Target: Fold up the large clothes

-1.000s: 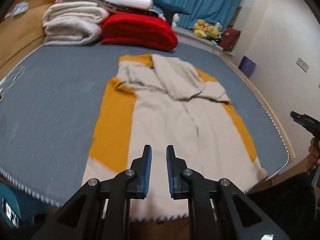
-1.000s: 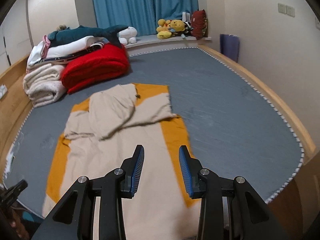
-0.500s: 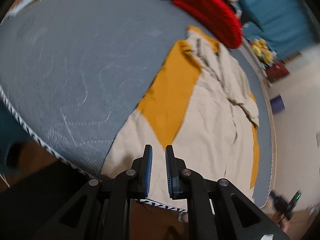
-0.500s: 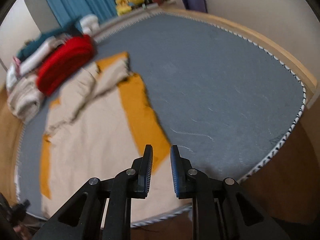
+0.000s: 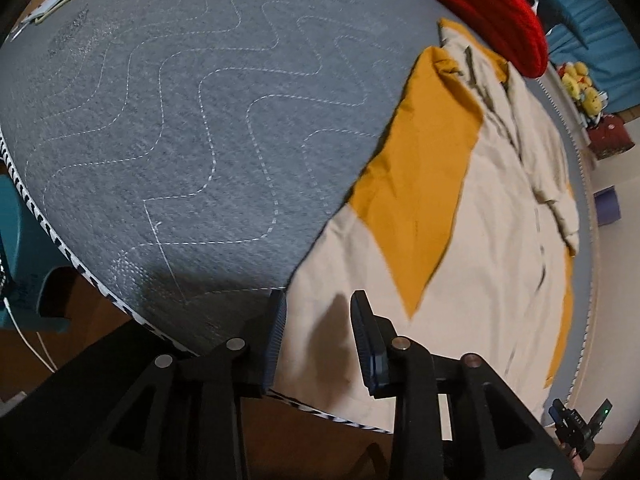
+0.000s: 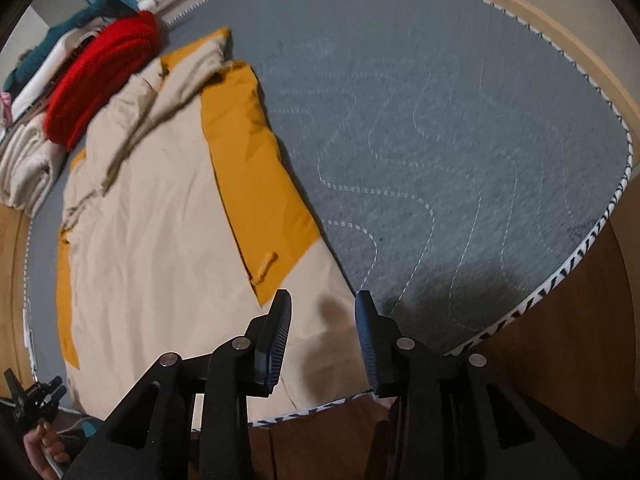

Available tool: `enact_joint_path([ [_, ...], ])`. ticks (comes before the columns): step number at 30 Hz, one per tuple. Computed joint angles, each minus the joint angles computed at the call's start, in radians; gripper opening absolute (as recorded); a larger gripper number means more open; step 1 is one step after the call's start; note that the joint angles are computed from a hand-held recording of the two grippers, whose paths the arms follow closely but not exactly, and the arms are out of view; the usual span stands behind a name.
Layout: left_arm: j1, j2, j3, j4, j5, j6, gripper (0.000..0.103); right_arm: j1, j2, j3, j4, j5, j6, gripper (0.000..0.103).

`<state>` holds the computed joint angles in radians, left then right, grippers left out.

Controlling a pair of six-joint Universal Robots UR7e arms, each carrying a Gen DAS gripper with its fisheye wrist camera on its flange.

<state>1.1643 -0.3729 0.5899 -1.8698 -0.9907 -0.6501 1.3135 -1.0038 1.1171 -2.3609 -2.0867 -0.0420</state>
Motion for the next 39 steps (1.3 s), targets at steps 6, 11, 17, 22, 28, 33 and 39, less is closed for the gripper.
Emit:
enact_joint_path([
  [6,0.014,0.042,-0.067,0.081,-0.012,0.012,0.030,-0.011,0.047,-0.054,0.130,-0.059,0.056,0.036],
  [11,0.007,0.071,-0.106,0.122,0.028,0.051,0.030,-0.014,0.059,-0.063,0.165,-0.089,0.069,0.037],
  [17,-0.012,0.095,-0.132,0.173,0.092,0.139,0.008,0.001,0.066,-0.053,0.157,-0.122,0.041,0.037],
  [22,-0.033,0.044,-0.023,0.073,0.135,0.191,0.005,0.016,0.056,-0.017,0.109,-0.141,-0.006,0.011],
  [28,-0.019,0.083,-0.099,0.176,0.107,0.141,0.014,0.021,0.048,-0.001,0.107,-0.143,-0.010,0.014],
  [33,-0.020,0.091,-0.113,0.189,0.112,0.136,0.014,0.026,0.068,-0.016,0.112,-0.203,-0.006,0.033],
  [39,-0.018,0.095,-0.114,0.188,0.113,0.132,0.014,0.034,0.081,-0.019,0.113,-0.225,-0.018,0.035],
])
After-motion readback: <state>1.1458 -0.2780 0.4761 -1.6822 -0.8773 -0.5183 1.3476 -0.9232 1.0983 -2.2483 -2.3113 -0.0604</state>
